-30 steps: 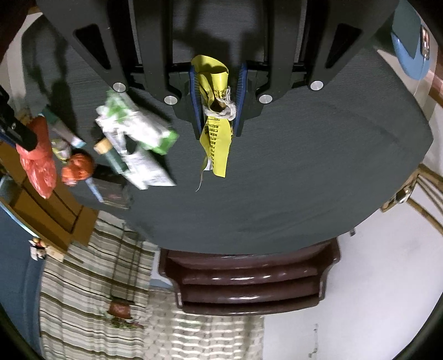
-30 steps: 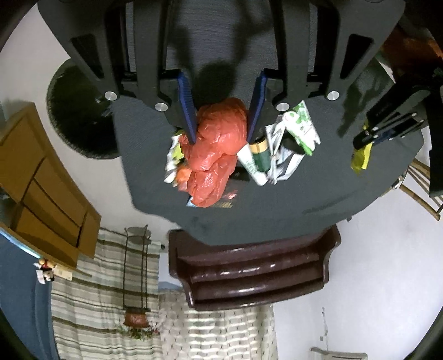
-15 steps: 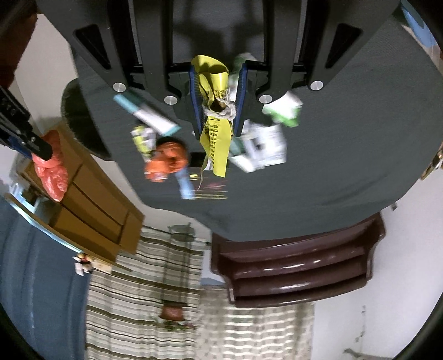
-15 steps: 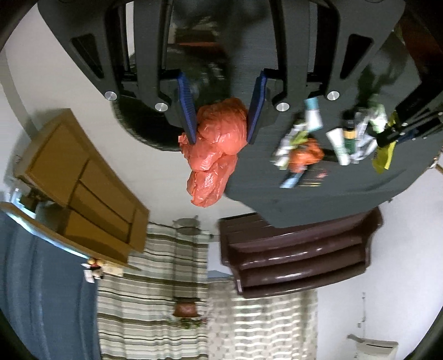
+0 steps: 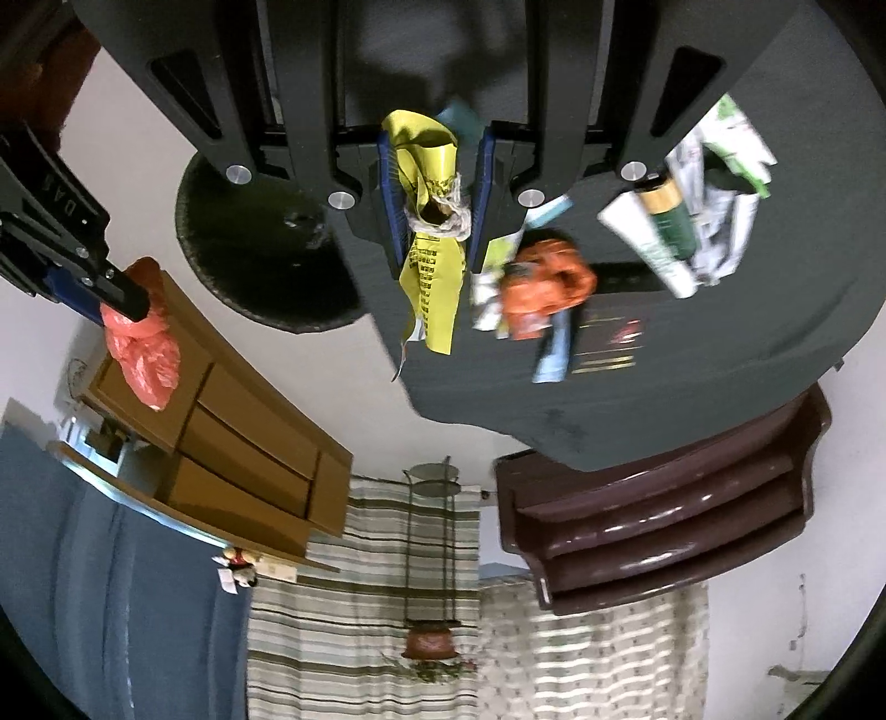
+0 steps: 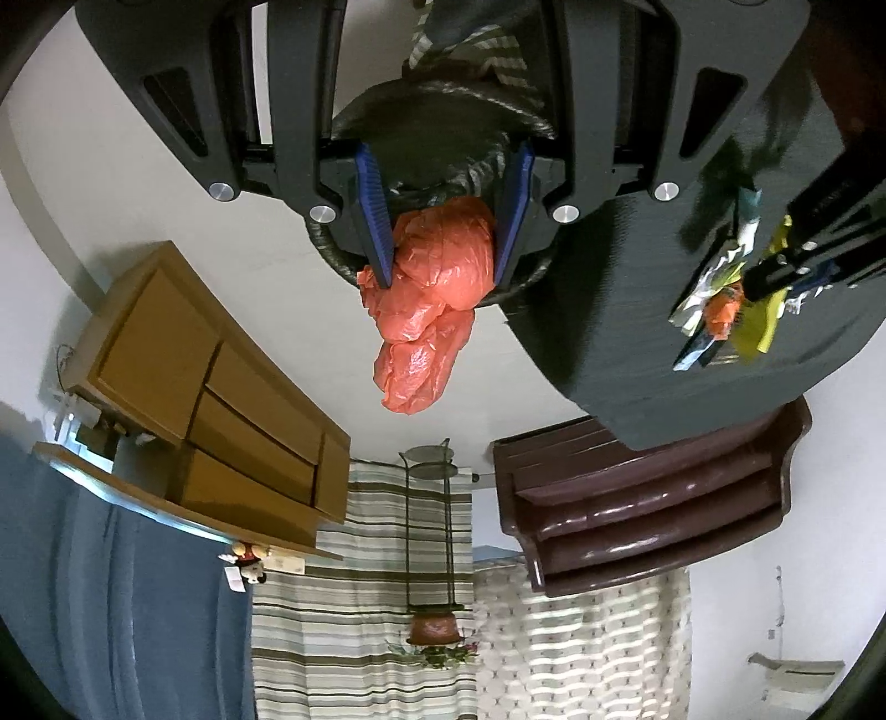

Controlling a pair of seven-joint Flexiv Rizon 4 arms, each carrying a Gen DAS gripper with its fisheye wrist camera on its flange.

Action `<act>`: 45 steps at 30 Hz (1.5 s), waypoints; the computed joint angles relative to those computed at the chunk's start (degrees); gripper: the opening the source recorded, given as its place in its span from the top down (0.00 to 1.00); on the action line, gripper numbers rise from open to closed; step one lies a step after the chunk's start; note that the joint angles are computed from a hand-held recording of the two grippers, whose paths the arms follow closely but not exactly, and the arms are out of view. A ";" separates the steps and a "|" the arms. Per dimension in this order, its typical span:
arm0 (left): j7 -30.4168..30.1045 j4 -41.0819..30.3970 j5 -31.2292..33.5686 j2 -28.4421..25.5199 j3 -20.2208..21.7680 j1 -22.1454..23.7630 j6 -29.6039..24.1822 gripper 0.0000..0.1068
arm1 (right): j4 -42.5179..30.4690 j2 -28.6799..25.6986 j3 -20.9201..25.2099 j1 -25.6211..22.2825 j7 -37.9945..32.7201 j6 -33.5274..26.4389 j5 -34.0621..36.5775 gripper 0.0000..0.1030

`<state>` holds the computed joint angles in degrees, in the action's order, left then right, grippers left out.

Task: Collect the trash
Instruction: 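Carry both items over the wastebasket and open both grippers to drop them, then grasp the green-white wrapper with the left gripper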

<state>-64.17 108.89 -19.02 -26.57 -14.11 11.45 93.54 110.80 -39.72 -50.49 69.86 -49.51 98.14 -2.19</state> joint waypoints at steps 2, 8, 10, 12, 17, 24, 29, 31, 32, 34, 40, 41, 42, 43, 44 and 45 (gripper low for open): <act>-0.32 -1.67 0.52 -0.94 1.57 -2.06 -0.82 0.79 | -0.03 0.10 0.42 -0.71 -0.05 0.20 0.09 0.66; -1.29 -5.02 1.67 -3.18 5.11 -6.33 -2.57 0.79 | -0.59 0.38 2.74 -3.38 -0.15 0.69 0.19 0.66; -2.02 -6.64 2.07 -4.09 6.74 -8.13 -3.81 0.79 | -1.05 0.40 3.81 -4.57 -0.25 0.64 0.04 0.66; -2.42 -7.99 2.63 -4.89 7.82 -9.39 -4.44 0.79 | -1.34 0.45 4.59 -5.39 -0.14 0.55 -0.07 0.66; -3.81 -10.71 3.91 -6.35 10.38 -12.05 -6.37 0.79 | -2.00 0.08 5.52 -6.36 0.97 0.13 -0.39 0.66; -6.81 -11.64 5.13 -7.16 12.60 -13.52 -7.01 0.53 | -3.69 0.47 9.79 -10.74 2.67 -0.45 -2.02 0.55; -7.99 -11.90 6.14 -7.03 13.40 -13.96 -7.48 0.48 | -3.51 0.63 9.85 -10.96 4.17 -0.73 -2.99 0.55; -8.18 -11.98 6.33 -7.03 13.30 -13.79 -7.58 0.48 | -3.31 0.62 9.35 -10.55 4.65 -0.75 -3.18 0.55; -8.36 -11.87 6.38 -6.92 13.34 -13.76 -7.65 0.48 | -3.36 0.67 9.53 -10.90 4.68 -0.73 -3.37 0.54; -8.60 -11.82 6.44 -6.69 13.22 -13.63 -7.94 0.48 | -3.36 0.82 9.65 -11.14 5.01 -0.93 -3.58 0.54; -8.77 -10.19 6.65 -5.35 12.99 -12.80 -6.69 0.48 | -3.02 1.14 9.46 -10.90 5.52 -1.15 -4.48 0.54; -8.95 -10.03 6.64 -5.18 13.17 -12.84 -6.65 0.48 | -2.86 1.17 9.31 -10.65 5.59 -1.17 -4.58 0.54; -9.10 -9.54 6.61 -4.79 13.26 -12.70 -6.44 0.47 | -2.78 1.25 9.25 -10.46 5.61 -1.25 -4.72 0.54; -9.27 -9.13 6.66 -4.49 13.47 -12.65 -6.20 0.48 | -2.81 1.42 9.40 -10.45 5.57 -1.39 -4.93 0.54; -9.38 -8.64 6.74 -4.15 13.69 -12.54 -5.88 0.48 | -3.05 1.67 9.82 -10.71 5.54 -1.71 -5.23 0.54; -9.71 -8.10 6.91 -3.72 14.33 -12.65 -5.53 0.48 | -2.92 1.80 9.93 -10.62 5.67 -1.70 -5.43 0.54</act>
